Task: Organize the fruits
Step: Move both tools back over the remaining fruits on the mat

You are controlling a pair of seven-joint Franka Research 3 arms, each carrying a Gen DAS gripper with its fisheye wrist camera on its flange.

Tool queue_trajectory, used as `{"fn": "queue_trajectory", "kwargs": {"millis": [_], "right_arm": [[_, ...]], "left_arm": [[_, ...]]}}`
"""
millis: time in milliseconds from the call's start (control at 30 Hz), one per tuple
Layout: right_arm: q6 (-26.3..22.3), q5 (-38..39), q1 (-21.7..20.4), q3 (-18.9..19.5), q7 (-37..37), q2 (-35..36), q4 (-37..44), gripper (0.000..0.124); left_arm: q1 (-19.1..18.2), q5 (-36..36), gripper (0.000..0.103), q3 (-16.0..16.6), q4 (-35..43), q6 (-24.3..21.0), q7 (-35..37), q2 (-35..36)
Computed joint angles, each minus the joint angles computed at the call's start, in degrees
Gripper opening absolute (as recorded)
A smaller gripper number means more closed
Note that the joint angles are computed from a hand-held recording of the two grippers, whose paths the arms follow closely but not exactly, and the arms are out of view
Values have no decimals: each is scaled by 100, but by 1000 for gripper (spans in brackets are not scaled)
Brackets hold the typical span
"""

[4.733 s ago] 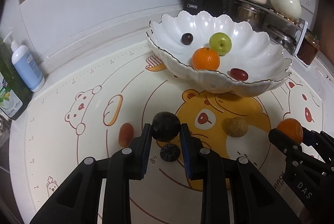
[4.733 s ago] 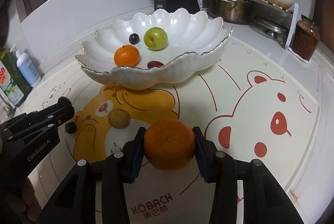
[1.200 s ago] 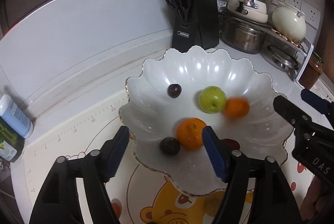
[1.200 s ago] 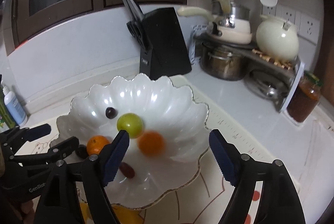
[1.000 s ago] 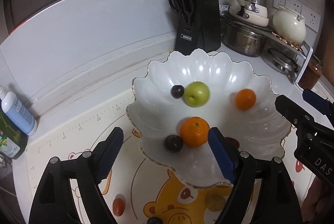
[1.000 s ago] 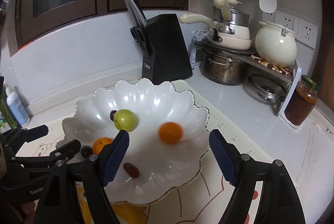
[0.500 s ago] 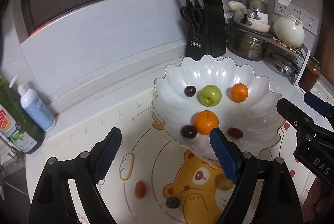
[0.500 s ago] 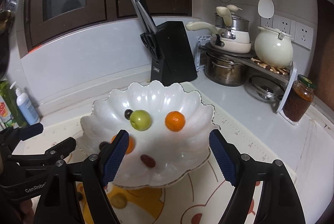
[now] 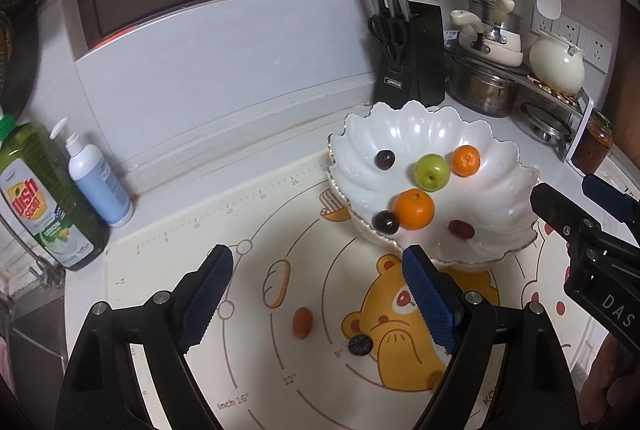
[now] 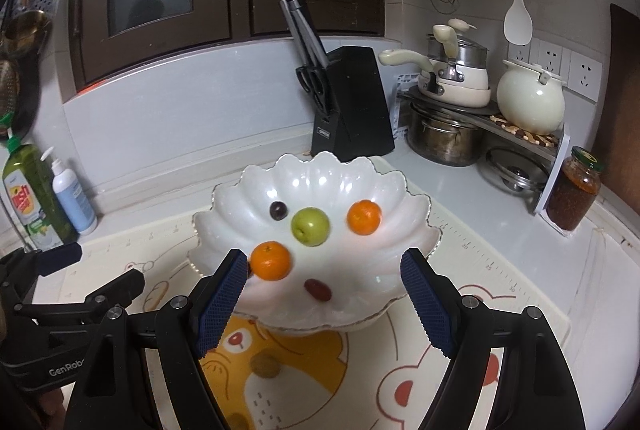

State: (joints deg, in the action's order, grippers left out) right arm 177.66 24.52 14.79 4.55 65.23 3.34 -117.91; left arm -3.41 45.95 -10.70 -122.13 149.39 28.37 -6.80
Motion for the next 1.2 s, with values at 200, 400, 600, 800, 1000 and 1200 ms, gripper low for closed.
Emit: {"fn": "queue_trajectory", "kwargs": {"millis": [200,400,600,800,1000,1200], "right_arm": [[13,-98,66,-6,129,-161,-223,80],[36,-31,133,-4,118,-354,-513,80],[112,-276,182,-14,307,-501,-790,80],[148,-279,243,-20,325,-606,-1027,80],[211,-333,279,-26,384,-666,-1262,80],[261,-325,320,-31,368,-730,-1520,80]], "left_arm": [[34,-48,87,-5,-291,54,-9,-259],[95,-146,87,-45,-666,257,-20,-536],[147,-232,86,-101,-953,335,4,-719],[199,-263,86,-149,-1194,444,-19,-837],[183,-381,81,-132,-1372,595,156,-818],[98,-629,81,-36,-1467,859,671,-693]]}}
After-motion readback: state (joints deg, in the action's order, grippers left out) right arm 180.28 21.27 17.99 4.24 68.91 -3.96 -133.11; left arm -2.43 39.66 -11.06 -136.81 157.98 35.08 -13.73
